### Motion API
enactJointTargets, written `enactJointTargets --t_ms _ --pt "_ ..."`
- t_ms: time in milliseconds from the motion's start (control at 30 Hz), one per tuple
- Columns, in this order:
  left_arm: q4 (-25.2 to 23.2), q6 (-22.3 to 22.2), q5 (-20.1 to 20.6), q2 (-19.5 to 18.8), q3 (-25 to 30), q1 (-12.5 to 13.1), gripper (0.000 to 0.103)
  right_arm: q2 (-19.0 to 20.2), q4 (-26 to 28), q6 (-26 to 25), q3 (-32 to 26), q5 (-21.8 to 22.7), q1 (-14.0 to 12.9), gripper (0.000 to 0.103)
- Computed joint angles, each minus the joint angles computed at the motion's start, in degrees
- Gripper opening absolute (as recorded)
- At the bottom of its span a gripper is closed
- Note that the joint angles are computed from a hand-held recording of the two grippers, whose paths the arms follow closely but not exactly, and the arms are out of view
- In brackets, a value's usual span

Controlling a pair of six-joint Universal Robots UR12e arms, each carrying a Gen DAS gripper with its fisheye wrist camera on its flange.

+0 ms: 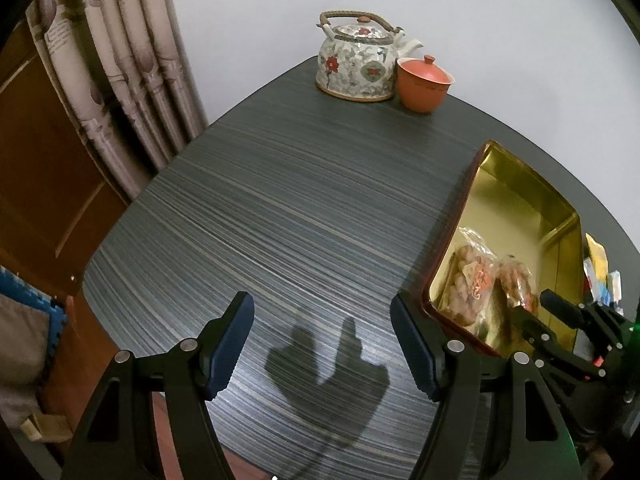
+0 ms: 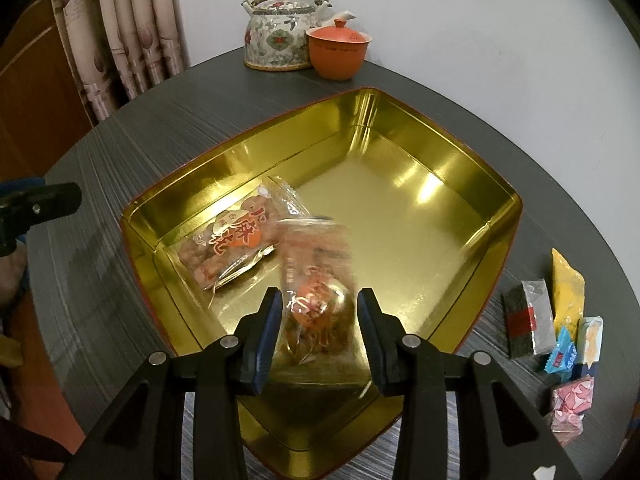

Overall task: Organize snacks
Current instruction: 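Carry the dough-stick bag with the right gripper into the gold tray and release, then grasp the yellow packet with the right gripper and lift it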

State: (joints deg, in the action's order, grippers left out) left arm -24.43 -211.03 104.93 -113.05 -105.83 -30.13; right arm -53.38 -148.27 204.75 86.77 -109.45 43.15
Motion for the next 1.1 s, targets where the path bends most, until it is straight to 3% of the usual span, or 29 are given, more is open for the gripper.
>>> enactJointTargets --t_ms 200,433,600,800,900,1100 --pt "-0.06 0.72 0.38 -0.17 0.1 -0.11 0.071 -2.04 -3.55 1.71 2.79 -1.29 0.52 0.038" --pt "0.52 2.48 1.35 -0.3 0.22 -0.76 0.071 -8.97 -8.99 5.58 12.13 -2.61 0.18 0.038" --pt "1.68 4.65 1.43 -0.4 0.31 -1.33 0.071 -15.23 -8.2 11.45 20.16 -5.33 -0.57 0.038" --pt "5.25 8.12 2.33 -0.65 0.17 -2.49 0.071 -22.54 -5.4 22.22 29.38 -6.63 -1.98 0.038" --pt "7.13 10.68 3.19 -1.13 0.34 -3.3 0.071 -25.19 -5.68 26.19 32.97 -5.75 -2.61 0.038" --pt "9.06 13.85 4.45 -1.93 0.8 -4.69 0.071 -26.33 -13.08 29.74 37.9 -0.88 -4.16 0.035"
